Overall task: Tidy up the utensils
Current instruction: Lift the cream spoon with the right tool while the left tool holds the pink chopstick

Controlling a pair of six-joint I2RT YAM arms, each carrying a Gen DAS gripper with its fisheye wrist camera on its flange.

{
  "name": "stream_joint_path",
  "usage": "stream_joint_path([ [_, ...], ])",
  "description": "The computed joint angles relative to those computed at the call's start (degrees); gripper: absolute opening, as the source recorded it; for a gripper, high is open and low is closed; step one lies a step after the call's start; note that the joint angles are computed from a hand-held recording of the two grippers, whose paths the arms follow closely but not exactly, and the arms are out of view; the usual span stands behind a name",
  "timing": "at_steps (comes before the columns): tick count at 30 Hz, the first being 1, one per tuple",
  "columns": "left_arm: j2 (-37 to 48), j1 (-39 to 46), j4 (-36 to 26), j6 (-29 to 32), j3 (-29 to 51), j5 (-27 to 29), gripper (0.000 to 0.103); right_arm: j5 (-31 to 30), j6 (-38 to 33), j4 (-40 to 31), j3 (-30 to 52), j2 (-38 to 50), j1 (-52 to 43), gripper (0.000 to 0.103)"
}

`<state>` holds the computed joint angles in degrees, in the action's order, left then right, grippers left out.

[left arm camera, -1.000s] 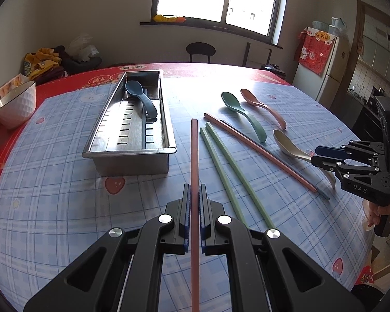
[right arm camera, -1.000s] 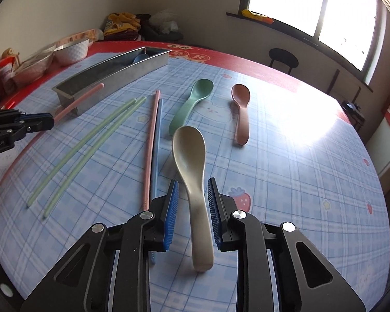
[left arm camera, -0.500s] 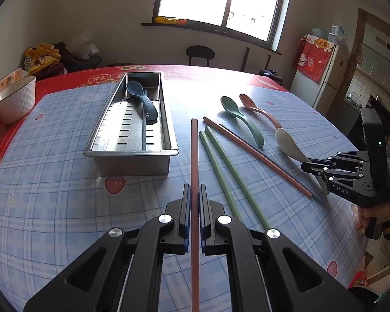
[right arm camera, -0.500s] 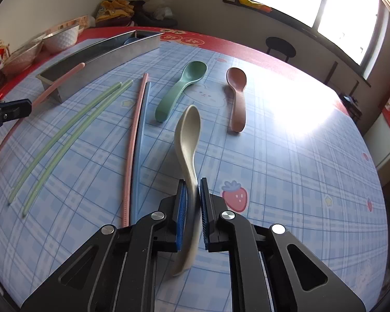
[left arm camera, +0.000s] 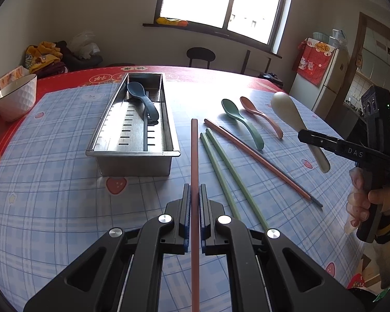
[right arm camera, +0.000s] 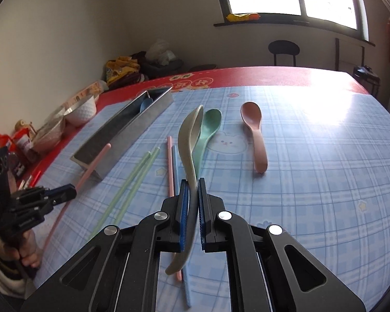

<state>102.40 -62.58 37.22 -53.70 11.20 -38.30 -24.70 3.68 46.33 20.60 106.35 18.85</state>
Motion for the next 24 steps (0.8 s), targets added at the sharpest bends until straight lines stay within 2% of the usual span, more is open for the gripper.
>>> stream_joint_path([
  [3,-0.21,-0.25,0.24,-0.82,-0.45,-0.58,0.006,-0.88,3.50,3.05,2.08,3.90,1.09,0.007],
  [8,0.05,-0.34,1.84,-1.40,-1.29,-0.66,0.006,-0.25,4.97,5.59,3.34,6.94,2.30,0.007],
  [17,-0.57,-0.46,1.54,-2.20,-1.78,-1.20,0.006,-10.18,9.23,10.59,3.66,11.55,-4.70,0.007],
  [20,-0.69,-0.17,3.80,-1.93,-2.88,-1.09,0.006,-12.34,10.06,12.36,3.48,12.62,-5.99,0.007],
  [24,-2.13,2.58,5.00,-1.87,-4.37,2.33,0.006,-14.27,10.56,13.64,3.54,13.60,-7.11,0.007],
])
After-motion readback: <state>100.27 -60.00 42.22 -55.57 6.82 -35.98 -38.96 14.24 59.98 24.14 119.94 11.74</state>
